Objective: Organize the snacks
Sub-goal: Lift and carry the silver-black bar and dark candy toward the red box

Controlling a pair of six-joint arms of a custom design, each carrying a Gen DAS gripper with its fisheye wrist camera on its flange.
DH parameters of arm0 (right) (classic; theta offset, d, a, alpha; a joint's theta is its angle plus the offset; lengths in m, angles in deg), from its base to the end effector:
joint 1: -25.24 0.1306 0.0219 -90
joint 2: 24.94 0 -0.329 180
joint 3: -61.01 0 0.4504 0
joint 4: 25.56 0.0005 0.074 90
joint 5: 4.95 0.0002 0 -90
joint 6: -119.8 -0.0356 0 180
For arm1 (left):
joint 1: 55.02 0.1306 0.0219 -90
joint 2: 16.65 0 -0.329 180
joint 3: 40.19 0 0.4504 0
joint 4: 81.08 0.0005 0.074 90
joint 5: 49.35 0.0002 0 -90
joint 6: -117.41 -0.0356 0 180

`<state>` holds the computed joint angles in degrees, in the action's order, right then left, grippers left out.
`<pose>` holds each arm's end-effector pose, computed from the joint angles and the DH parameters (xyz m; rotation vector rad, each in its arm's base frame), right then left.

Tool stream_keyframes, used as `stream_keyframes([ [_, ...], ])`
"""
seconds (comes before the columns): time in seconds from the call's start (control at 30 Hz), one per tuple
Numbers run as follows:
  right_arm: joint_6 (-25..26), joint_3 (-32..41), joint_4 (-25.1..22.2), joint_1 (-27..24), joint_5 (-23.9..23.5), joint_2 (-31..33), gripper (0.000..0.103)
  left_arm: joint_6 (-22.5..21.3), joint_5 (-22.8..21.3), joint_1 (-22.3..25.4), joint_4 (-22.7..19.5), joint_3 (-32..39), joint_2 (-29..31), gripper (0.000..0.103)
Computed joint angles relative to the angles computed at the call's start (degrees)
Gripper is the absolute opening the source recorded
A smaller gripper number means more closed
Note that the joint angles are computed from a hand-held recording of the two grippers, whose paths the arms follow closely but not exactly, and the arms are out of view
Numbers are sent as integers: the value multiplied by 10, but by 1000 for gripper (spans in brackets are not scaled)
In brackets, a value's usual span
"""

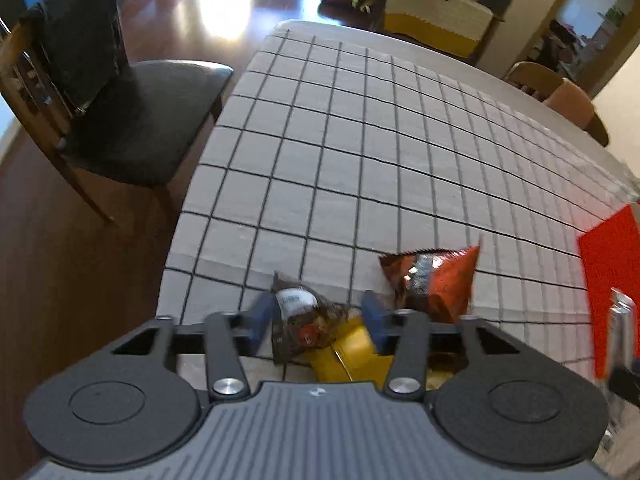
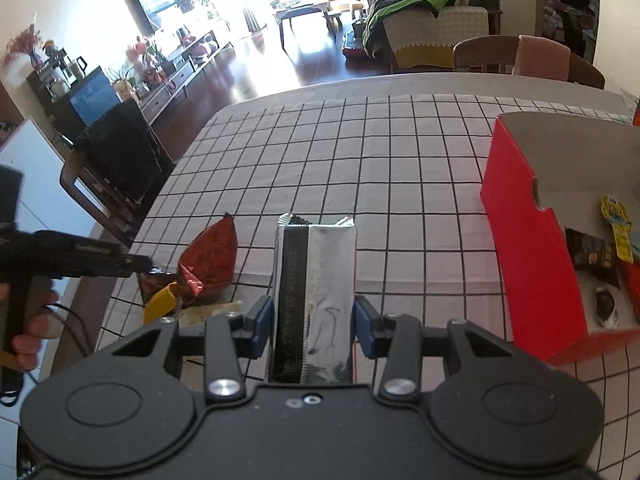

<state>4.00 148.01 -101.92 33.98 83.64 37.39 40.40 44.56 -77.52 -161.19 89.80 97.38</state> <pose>0.3421 0.0530 0.5239 0.3595 2.4691 0.2866 0.5869 -0.2463 0.4563 0.2466 2.7078 -0.2786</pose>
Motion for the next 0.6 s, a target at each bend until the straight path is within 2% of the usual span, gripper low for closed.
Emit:
stream_keyframes([
  [0.1, -15, -4, -2, 6, 5, -7, 42, 2, -3, -4, 9, 2, 9, 57],
  [0.17, -17, -9, -8, 3, 7, -14, 42, 2, -16, -9, 1, 11, 22, 57],
  [0.37, -34, -20, -11, 8, 17, -21, 42, 16, -17, -9, -14, 16, 37, 56],
  [0.47, -46, -11, -2, 20, 26, -1, 42, 9, -17, -8, -4, 1, 29, 53],
  [0.6, -46, -11, -2, 27, 33, 3, 42, -2, -23, -8, 9, -14, 19, 38],
])
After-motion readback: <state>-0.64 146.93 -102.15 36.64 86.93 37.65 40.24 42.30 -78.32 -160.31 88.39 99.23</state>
